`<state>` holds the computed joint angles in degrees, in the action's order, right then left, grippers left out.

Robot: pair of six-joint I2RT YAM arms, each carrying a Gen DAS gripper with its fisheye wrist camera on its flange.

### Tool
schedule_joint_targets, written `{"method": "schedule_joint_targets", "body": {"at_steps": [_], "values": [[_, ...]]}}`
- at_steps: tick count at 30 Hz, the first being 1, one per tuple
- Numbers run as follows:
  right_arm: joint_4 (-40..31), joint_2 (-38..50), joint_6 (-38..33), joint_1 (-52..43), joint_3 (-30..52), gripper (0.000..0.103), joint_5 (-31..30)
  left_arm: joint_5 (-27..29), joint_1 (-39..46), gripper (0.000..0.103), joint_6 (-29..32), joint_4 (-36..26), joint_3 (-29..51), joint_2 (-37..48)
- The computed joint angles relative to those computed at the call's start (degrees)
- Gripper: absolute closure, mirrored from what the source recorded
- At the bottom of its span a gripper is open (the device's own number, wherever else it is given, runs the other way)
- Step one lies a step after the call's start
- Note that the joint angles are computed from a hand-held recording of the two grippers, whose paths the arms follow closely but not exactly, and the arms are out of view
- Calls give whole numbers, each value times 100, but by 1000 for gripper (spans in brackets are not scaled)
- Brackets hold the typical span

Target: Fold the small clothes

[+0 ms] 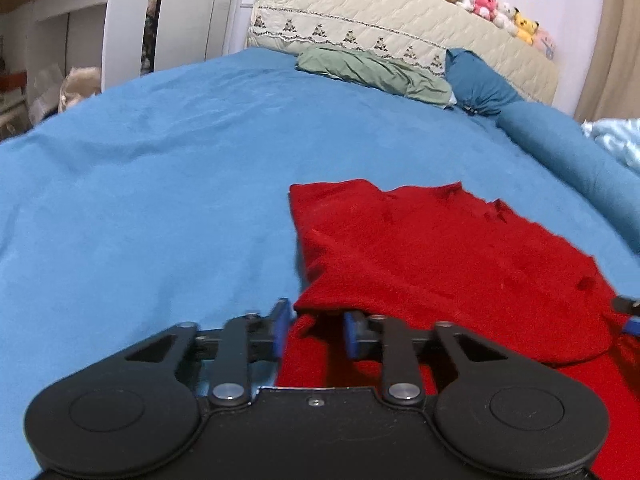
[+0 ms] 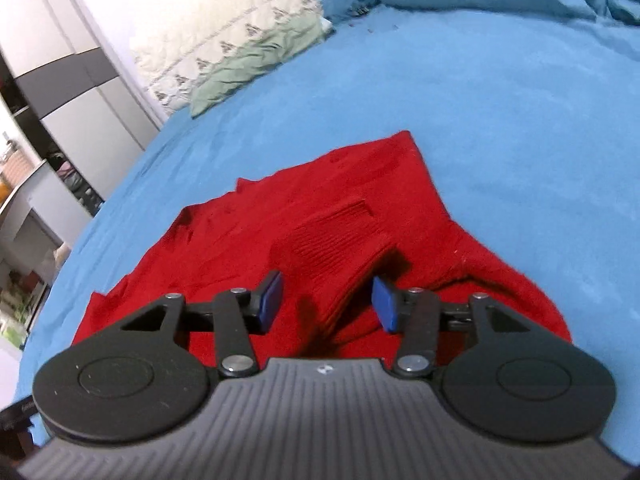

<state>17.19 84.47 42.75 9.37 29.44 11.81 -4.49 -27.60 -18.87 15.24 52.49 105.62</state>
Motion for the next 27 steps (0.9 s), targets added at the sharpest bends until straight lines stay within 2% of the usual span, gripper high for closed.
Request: {"method": "schedule_joint_targets", "body": {"at_steps": [2, 3, 4, 7, 10, 12, 16, 21, 23, 24, 25, 26, 27], "values": [[-309, 107, -205, -81, 246, 53, -37, 29, 22, 90, -30, -148, 73, 11], [-568, 186, -387, -95, 465, 77, -47, -8, 12, 90, -27, -230, 107, 6], [-795, 175, -559, -124, 625, 83, -136, -52, 4, 91, -45, -360, 131, -31], [-967, -296, -1326, 23, 861, 83, 102, -89, 17, 95, -193, -712, 145, -182], [-380, -1008, -1849, 104, 668, 83, 432, 4, 83, 98, -425, -846, 51, -250], [-75, -1126, -2125, 134, 501, 83, 780, -12, 72, 98, -459, -881, -26, -319], [-717, -462, -1709, -71, 457, 83, 550, -156, -13, 98, -367, -929, -52, -354], [-251, -221, -1034, 96, -251, 82, 748, -177, -16, 98, -310, -931, -68, -358], [-399, -471, -808, 210, -349, 77, 1012, -163, -6, 98, -294, -931, -85, -378], [-658, -566, -724, 314, -275, 66, 1249, -157, -3, 98, -307, -959, -80, -401], [-776, -709, -692, 472, -285, 50, 1558, -173, -8, 98, -336, -987, -91, -461], [-777, -1014, -794, 640, -395, 41, 1752, -235, -34, 97, -359, -999, -115, -532], [-538, -1218, -1032, 862, -530, 27, 1956, -374, -73, 97, -381, -1003, -147, -617]]}}
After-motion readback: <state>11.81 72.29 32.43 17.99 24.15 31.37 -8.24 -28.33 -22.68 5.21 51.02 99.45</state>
